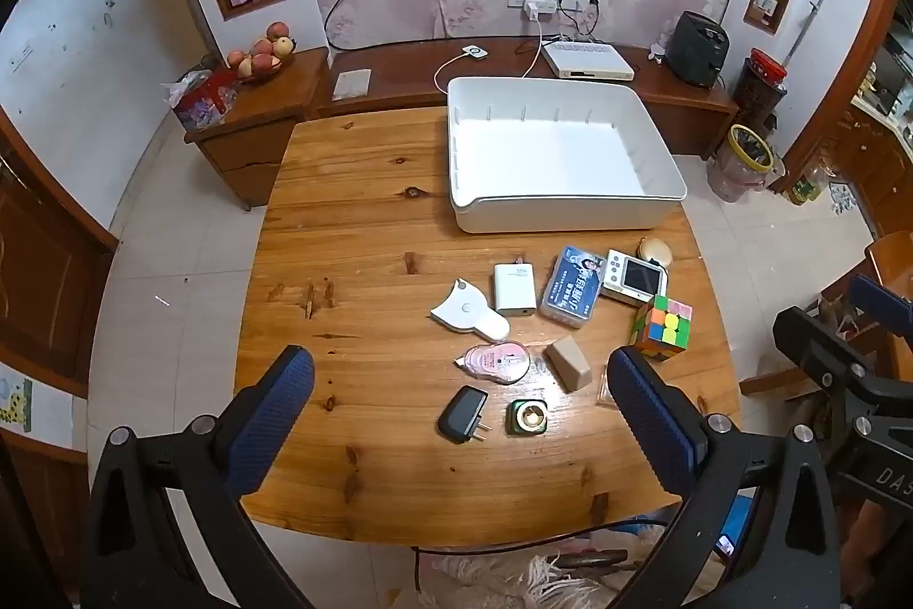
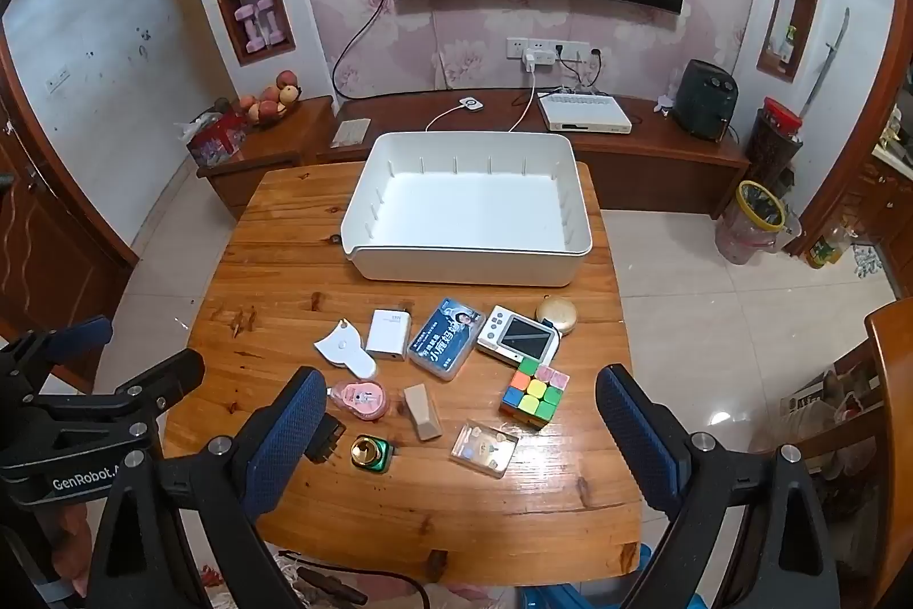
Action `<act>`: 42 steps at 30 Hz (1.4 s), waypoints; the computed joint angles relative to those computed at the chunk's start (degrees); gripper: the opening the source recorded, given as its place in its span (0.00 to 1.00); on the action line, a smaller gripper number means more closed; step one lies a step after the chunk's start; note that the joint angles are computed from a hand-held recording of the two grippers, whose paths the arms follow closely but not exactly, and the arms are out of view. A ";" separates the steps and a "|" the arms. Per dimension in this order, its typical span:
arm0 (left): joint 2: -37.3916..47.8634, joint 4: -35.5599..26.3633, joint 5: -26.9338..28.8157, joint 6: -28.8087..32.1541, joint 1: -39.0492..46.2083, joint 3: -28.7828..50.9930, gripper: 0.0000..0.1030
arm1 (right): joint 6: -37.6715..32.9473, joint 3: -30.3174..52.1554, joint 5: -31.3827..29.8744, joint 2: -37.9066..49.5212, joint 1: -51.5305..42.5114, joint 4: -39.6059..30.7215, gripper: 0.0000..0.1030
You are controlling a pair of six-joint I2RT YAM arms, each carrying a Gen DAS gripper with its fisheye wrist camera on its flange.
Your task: Organize rigid objects
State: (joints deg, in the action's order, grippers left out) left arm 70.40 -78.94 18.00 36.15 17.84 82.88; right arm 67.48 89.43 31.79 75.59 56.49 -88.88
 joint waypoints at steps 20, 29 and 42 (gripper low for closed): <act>0.77 -1.84 2.26 1.91 0.90 0.48 0.99 | 0.11 -0.72 0.08 -0.32 0.21 0.58 0.93; 1.22 -3.35 3.02 2.33 1.15 1.70 0.99 | -0.53 -1.70 -0.18 -1.47 -0.21 0.90 0.93; 0.63 -3.36 3.68 3.50 2.10 0.71 0.99 | -0.23 -1.12 -0.24 -0.31 0.31 1.62 0.93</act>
